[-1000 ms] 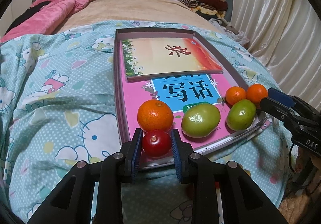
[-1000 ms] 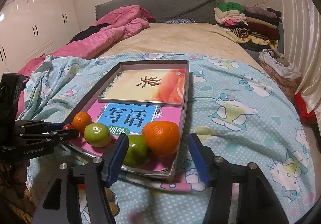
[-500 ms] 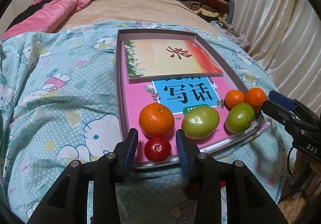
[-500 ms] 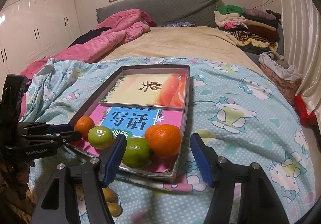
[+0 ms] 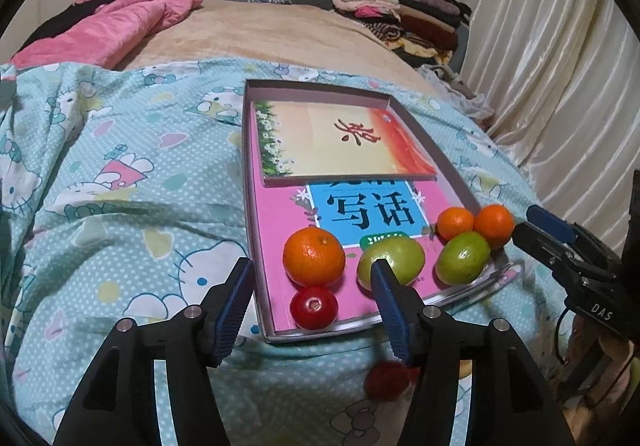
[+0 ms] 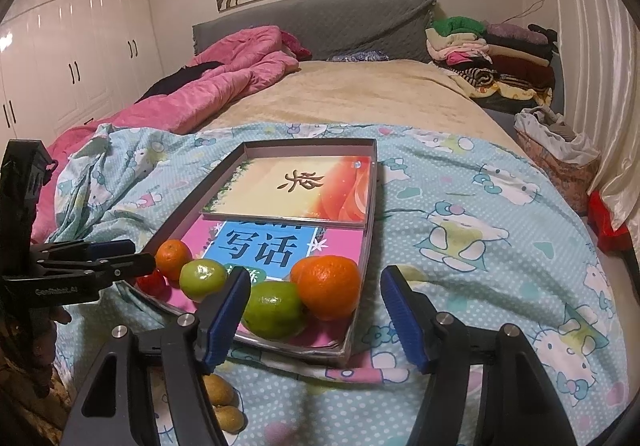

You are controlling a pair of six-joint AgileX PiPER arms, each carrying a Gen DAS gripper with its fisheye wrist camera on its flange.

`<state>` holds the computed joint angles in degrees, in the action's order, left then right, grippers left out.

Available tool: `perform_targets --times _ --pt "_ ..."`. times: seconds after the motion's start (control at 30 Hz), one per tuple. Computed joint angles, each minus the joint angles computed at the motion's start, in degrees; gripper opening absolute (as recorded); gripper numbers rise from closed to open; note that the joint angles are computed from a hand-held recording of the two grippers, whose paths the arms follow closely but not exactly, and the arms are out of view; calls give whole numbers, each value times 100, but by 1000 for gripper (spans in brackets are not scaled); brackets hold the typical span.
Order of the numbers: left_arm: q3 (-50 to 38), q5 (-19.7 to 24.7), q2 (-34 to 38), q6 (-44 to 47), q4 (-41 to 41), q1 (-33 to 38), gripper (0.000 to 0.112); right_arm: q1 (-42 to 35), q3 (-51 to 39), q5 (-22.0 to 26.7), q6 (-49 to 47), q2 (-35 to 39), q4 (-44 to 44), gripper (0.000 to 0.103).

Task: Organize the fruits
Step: 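Open the left tool onto the book while the right tool releases the mandarin, then pull both open tools back from the tray toward the tomato pile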

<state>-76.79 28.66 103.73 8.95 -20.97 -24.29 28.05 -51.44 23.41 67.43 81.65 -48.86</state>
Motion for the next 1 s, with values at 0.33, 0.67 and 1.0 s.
perform_targets --times 0.33,0.67,1.0 --pt "275 -255 -321 -189 158 6 72 212 146 104 500 -303 -465 71" --pt "523 -267 -600 -461 587 -176 75 626 214 297 658 -534 -661 72" --pt "655 -123 -755 -300 453 -230 75 918 79 338 -83 -488 1 74"
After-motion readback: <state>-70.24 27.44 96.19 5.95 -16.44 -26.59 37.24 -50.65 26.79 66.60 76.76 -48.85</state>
